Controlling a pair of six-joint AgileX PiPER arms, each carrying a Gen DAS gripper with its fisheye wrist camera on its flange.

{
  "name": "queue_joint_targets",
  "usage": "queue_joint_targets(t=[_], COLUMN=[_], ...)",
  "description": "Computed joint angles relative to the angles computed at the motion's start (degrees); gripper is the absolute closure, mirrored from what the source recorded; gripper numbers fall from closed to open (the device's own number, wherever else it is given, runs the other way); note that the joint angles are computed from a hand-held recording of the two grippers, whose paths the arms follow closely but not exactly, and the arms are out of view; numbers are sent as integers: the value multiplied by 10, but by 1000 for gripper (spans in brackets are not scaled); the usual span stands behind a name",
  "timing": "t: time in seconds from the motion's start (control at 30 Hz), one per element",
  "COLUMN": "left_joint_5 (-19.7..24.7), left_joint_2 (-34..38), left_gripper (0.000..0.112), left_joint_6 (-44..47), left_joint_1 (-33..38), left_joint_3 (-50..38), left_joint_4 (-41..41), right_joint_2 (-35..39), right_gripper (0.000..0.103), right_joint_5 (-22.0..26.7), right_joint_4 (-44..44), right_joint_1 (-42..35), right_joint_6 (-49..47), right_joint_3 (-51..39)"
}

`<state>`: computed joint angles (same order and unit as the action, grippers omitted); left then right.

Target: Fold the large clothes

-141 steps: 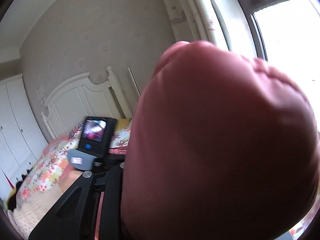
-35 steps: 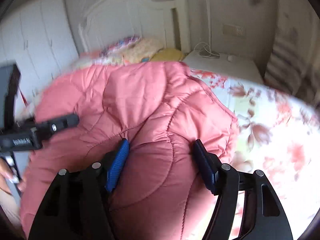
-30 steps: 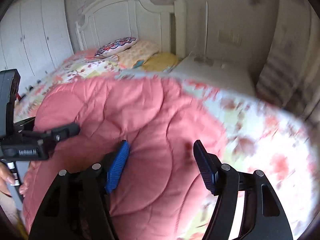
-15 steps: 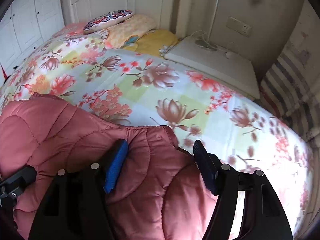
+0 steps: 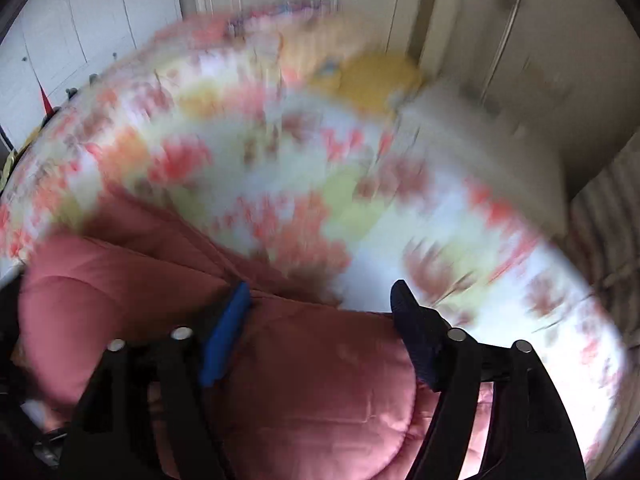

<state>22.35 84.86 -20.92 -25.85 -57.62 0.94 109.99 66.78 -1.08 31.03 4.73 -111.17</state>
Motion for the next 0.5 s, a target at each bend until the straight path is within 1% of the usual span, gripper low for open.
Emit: queue_joint_targets(t=[0.07, 0.1, 0.17, 0.23, 0.33, 0.4, 0.47, 0.5], left_joint_5=[0, -1, -5, -9, -9, -8, -8, -8], left_joint_2=[-1, -3, -5, -7, -9, -8, -8, -8], left_gripper=[11, 11, 11, 11, 11, 11, 11, 11], left_joint_6=[-9, -18, -19, -1, 3, -1, -3, -5], left_joint_1=[-4, -6, -6, -1, 0, -1, -2, -2], left_joint_3=[1, 2, 5, 9, 10, 9, 9, 9], left_joint_4=[12, 22, 22, 2, -3, 2, 3, 5], right_joint_2=[-3, -10, -39, -73, -152, -209, -255, -266], right_gripper=[30, 30, 30, 30, 29, 29, 29, 28], right_joint_5=[-5, -12, -36, -57, -116, -142, -158, -160], right_joint_4=[19, 12, -38, -82, -82, -92, -134, -153], right_joint_1=[-16, -14, 5, 19, 11, 11, 30, 41], right_joint_6=[12, 17, 42, 77, 120, 157, 199, 218], right_joint_3=[8, 17, 50, 79, 145, 196, 242, 253])
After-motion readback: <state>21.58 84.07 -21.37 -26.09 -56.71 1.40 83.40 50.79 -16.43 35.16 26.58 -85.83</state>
